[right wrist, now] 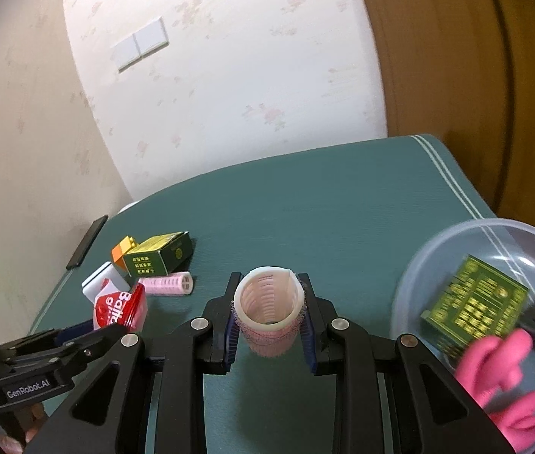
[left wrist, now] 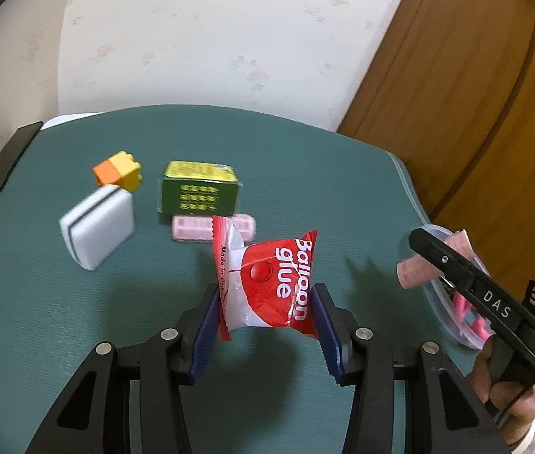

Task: Organize objects
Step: 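Carry the glue packet with the left gripper over the bowl while the right gripper carries the roller there, then lower the roller into the bowl and open the right gripper while the left gripper releases the glue packet inside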

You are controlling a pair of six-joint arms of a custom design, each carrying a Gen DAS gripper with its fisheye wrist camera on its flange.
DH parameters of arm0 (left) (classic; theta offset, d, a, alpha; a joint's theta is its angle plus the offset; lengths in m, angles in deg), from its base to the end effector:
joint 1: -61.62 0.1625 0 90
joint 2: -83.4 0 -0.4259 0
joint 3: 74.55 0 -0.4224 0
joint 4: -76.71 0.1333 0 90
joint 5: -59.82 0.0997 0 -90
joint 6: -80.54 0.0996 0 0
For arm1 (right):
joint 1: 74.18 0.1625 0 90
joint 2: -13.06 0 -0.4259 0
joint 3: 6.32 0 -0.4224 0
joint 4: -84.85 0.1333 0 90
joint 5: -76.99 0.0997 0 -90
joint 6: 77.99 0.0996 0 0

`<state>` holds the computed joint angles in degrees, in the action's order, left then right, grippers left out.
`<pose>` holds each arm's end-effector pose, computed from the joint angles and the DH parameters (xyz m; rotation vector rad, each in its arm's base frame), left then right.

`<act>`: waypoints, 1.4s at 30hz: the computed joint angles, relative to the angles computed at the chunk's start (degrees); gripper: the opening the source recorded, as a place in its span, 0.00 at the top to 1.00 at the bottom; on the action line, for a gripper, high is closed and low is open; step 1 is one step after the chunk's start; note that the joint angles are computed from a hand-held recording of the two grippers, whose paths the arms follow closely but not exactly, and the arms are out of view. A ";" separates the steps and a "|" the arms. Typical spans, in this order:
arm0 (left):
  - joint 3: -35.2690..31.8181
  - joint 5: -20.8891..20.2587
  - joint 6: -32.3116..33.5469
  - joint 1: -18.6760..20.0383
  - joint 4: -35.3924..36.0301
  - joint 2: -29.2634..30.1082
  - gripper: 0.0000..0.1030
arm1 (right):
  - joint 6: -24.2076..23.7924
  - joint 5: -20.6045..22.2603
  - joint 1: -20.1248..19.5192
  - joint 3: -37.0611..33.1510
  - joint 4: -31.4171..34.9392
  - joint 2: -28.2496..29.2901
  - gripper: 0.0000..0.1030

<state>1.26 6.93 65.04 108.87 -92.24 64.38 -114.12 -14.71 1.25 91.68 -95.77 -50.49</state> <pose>-0.3714 -0.6866 -0.0881 0.4503 2.5899 -0.8773 -0.0440 -0.6873 0.3323 0.4389 -2.4088 1.1651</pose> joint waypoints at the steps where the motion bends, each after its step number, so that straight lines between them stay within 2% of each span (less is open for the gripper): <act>1: -0.10 -0.24 0.02 -0.20 0.07 0.19 0.51 | 0.27 0.31 -0.27 0.41 -0.19 -0.51 0.73; 16: -3.97 -4.47 2.08 -2.96 1.31 4.10 0.51 | 2.37 4.66 -5.68 6.55 -4.71 -9.18 0.73; 25: -6.72 -6.55 3.86 -4.64 2.88 6.37 0.51 | 3.56 4.95 -9.22 7.42 -6.15 -12.51 0.73; 31: -10.75 -7.53 4.81 -5.31 5.33 8.76 0.51 | 3.24 3.19 -10.74 5.83 -2.61 -12.66 0.73; 35: -12.18 -7.62 5.25 -5.66 6.27 9.61 0.51 | 0.94 -0.77 -10.22 3.85 1.02 -11.54 0.73; 42: -13.70 -7.42 5.39 -6.01 7.56 10.37 0.51 | -0.20 -0.39 -10.19 1.86 3.88 -10.97 0.69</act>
<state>-12.44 -0.48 70.43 102.86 -84.68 74.75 -114.33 -15.10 -8.94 93.53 -91.89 -61.46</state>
